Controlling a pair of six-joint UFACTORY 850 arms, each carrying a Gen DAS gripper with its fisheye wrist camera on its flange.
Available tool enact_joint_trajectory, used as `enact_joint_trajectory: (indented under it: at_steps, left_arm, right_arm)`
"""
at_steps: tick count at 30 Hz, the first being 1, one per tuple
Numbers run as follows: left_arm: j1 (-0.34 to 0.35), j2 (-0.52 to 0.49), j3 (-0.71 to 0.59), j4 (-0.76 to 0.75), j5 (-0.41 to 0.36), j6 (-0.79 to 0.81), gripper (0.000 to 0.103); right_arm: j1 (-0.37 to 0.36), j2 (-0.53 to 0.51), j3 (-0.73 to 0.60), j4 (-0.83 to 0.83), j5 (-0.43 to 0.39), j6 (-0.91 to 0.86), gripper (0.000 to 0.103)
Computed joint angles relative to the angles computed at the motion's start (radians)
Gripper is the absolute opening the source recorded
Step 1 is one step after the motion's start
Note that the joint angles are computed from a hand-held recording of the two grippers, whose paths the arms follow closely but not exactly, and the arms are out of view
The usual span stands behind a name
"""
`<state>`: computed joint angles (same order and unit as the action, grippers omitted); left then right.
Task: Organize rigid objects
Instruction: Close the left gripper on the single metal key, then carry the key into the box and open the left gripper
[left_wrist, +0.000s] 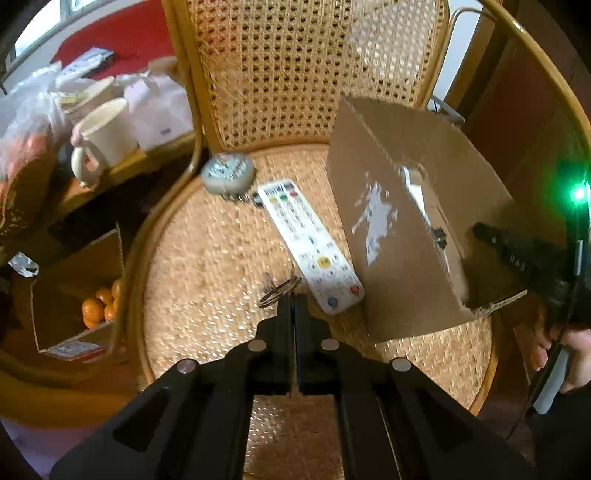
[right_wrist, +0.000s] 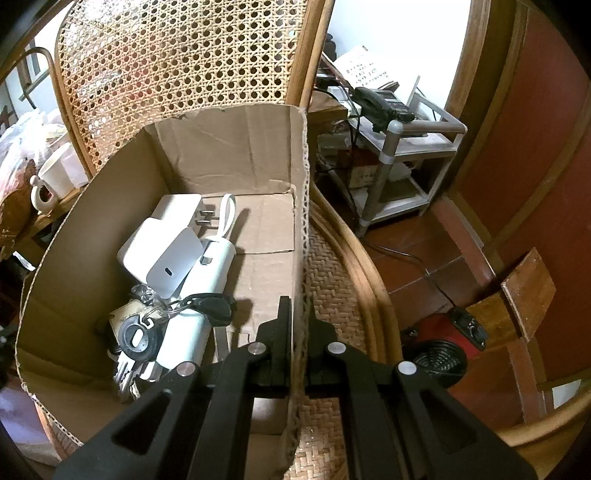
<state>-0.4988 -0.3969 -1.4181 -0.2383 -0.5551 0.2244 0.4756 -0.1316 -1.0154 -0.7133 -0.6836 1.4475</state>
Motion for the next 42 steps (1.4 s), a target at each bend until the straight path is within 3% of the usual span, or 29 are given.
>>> enact_joint_trajectory:
  at_steps: [9,14,24,28,36,42]
  left_arm:
    - [0.009,0.036,0.007,-0.108,0.051,0.07,0.002]
    - [0.003,0.068,0.02,-0.129,0.115,0.06,0.001]
    - [-0.031,0.163,0.071,-0.335,0.204,0.282,0.001]
    - [-0.073,0.168,0.075,-0.194,0.275,0.173,0.002]
    - [-0.127,0.14,0.058,-0.331,0.246,0.338,0.002]
    - [-0.156,0.091,0.023,-0.192,0.198,0.18,0.002]
  right_arm:
    - [0.0,0.0,-0.003,-0.002,-0.004,0.0,0.006]
    - [0.001,0.0,-0.004,-0.002,-0.006,-0.003,0.006]
    - [0.0,0.003,-0.003,-0.004,-0.011,-0.012,0.006]
    - [-0.002,0.005,-0.003,-0.002,-0.011,-0.011,0.006]
    - [-0.006,0.006,-0.001,0.0,-0.005,-0.013,0.006]
    - [-0.004,0.005,-0.001,-0.009,-0.008,-0.005,0.006]
